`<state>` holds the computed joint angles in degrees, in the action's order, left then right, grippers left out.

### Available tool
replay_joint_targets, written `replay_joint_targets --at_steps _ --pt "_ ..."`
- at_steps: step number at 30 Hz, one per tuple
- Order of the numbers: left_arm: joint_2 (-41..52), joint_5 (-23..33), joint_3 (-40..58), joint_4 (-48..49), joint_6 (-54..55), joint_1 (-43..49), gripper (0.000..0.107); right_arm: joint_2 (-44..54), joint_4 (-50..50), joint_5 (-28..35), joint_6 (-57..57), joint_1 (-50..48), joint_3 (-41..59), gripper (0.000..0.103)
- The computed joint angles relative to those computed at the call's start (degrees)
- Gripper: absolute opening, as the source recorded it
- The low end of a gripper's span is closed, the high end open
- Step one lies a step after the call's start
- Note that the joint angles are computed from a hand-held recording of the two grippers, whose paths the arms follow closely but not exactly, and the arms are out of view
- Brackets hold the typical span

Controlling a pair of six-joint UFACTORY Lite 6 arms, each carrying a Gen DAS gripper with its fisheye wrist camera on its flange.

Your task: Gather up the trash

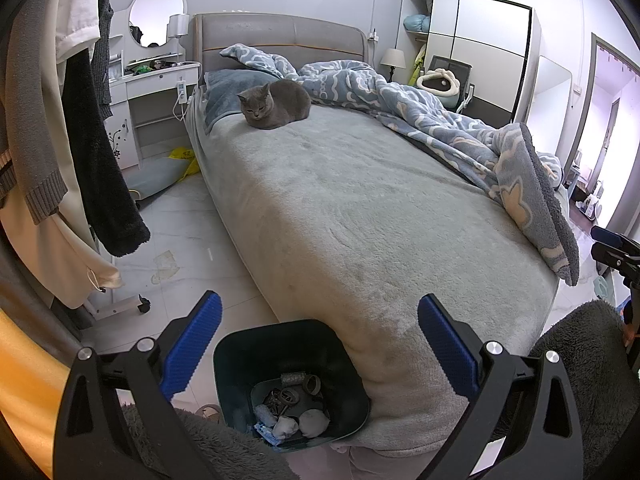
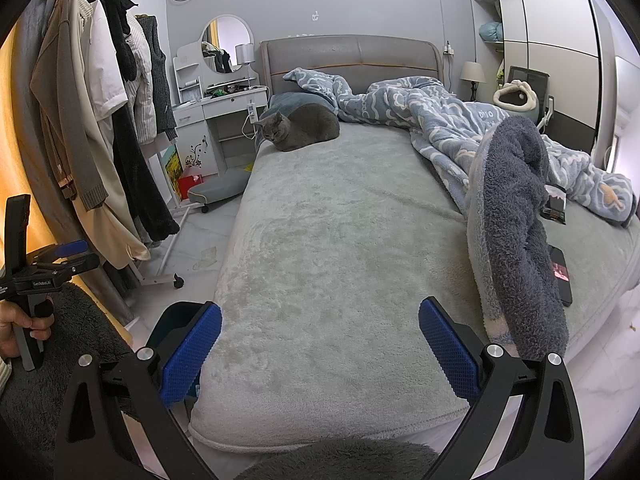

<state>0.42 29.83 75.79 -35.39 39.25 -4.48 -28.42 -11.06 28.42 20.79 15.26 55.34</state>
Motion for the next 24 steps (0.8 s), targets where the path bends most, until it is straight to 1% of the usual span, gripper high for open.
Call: replay_joint_targets --at_steps 24 --pt "-0.1 -0.3 0.0 0.9 -1.1 -0.5 0.1 0.0 -0.1 0.3 0.2 0.2 0.2 0.1"
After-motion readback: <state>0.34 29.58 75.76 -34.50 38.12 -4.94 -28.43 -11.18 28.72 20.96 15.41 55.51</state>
